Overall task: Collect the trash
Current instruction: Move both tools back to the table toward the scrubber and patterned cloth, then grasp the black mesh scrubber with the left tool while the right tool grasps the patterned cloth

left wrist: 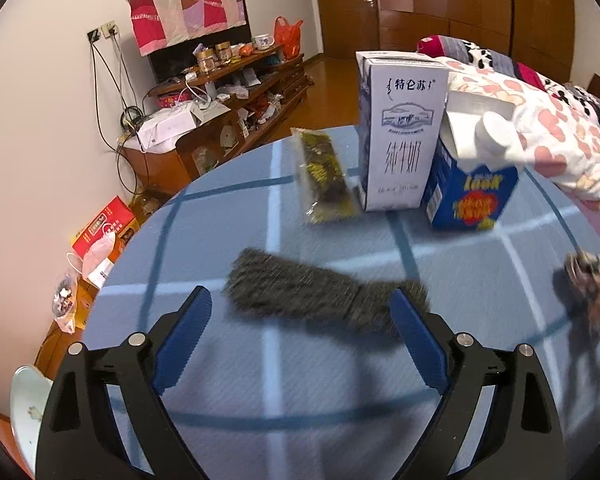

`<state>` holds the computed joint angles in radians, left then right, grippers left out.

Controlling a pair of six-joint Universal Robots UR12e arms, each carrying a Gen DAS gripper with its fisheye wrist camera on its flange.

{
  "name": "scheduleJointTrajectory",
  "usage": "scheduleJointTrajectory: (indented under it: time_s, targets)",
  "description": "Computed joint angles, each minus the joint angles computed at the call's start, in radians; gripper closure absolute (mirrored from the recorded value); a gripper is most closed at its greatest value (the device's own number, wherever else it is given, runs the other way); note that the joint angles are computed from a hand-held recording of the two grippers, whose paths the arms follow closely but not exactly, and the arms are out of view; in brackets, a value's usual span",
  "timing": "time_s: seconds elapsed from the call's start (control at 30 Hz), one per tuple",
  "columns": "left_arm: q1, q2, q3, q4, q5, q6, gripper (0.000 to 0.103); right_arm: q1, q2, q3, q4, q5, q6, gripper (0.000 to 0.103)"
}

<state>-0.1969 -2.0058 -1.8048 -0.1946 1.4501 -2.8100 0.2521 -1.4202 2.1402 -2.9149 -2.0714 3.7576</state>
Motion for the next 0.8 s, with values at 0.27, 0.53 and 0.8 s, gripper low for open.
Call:
scheduleJointTrajectory:
  time_s: [0.27,0.53,0.8]
  targets:
    - [-0.025,-0.022,0.02,-0.038,0.048,0.065,0.012,-0.001,0.001,0.012,-0.043,0.025,-0.014,0.084]
    - [0.08,0.034,-0.074,0.035,0.057,0.247,0.006,0.005,0.008,0.017,-0.067,0.037,-0.021,0.084]
    - [0.161,0.064,-0.091,0.032,0.025,0.191,0.006,0.028,0.023,-0.001,-0.071,0.025,-0.021,0.084]
